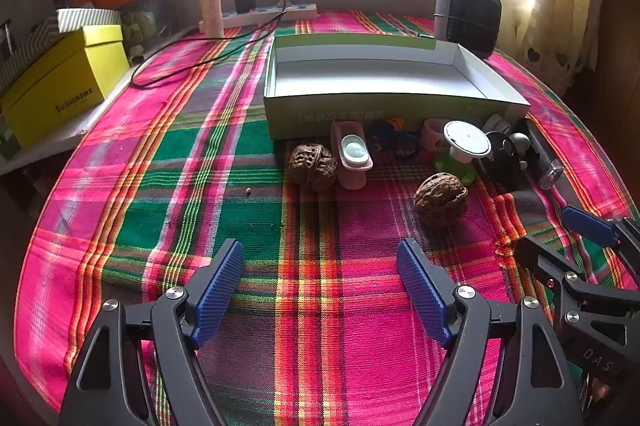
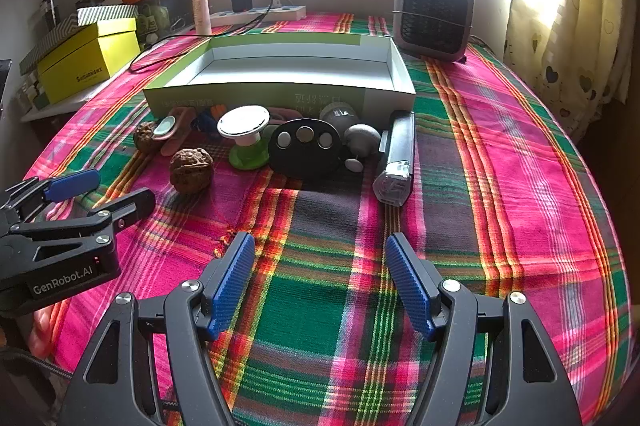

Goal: Organize objects
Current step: 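Grasp the dark walnut with the left tool while the right tool grasps the black flashlight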

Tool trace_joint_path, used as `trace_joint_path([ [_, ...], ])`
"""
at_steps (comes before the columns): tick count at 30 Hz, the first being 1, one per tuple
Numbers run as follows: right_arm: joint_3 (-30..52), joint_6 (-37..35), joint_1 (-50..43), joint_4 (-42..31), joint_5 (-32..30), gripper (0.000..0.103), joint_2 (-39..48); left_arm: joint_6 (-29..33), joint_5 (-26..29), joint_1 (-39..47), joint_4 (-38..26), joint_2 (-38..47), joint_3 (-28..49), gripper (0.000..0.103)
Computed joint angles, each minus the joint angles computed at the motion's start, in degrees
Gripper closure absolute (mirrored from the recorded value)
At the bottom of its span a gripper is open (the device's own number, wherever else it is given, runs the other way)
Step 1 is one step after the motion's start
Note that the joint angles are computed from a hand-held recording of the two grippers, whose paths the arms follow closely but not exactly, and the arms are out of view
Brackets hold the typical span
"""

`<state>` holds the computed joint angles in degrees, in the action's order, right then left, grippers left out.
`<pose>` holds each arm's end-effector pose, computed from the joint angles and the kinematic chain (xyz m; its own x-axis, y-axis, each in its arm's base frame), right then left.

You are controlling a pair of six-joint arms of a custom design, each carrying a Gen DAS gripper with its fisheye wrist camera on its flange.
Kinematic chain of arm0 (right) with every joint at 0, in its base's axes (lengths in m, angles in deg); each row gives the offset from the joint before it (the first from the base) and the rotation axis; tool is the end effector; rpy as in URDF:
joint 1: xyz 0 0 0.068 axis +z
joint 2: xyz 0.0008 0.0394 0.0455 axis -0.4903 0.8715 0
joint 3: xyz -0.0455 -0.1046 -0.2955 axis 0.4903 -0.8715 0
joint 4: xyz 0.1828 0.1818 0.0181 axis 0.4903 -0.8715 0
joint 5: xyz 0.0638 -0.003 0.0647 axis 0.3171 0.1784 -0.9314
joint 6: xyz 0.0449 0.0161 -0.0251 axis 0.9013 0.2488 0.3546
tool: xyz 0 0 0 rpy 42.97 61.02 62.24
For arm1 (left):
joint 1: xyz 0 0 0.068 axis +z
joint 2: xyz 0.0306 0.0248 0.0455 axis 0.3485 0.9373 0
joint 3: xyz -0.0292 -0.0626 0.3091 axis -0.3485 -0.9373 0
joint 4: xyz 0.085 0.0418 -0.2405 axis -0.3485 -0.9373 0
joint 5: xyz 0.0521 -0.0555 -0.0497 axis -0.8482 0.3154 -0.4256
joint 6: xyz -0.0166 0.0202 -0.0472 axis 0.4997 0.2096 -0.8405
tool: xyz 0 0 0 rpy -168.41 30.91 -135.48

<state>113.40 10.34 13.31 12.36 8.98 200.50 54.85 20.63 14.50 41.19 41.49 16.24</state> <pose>0.2319 0.1957 0.0254 -0.7342 -0.1239 -0.6676 -0.1587 0.9873 -0.0087 0.2478 -0.0249 0.0209 -0.7519 0.0437 -0.6579 0.0645 0.9979 -0.0075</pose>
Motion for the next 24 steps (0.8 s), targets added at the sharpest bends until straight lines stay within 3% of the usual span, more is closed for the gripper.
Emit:
trace_joint_path([
  [7, -3.05, -2.53, -2.55, 5.29, -5.07, 0.035, -0.41, 0.91, 1.07, 0.7, -3.31, -1.63, 0.7, 0.024],
  [12, -7.3, -3.14, -3.29, 11.4, -3.14, 0.035, -2.04, 1.91, 4.53, 1.8, -5.4, -2.98, 0.97, 0.025],
  [16, -6.3, -2.08, -5.49, 8.34, -1.14, 0.035, -3.36, 2.47, 6.41, 1.13, -5.45, -3.76, 1.04, 0.025],
  [24, -2.15, -5.83, -9.37, 3.48, -3.93, 0.039, -3.29, 3.16, 8.23, -1.53, -7.81, -4.52, 3.09, 0.027],
])
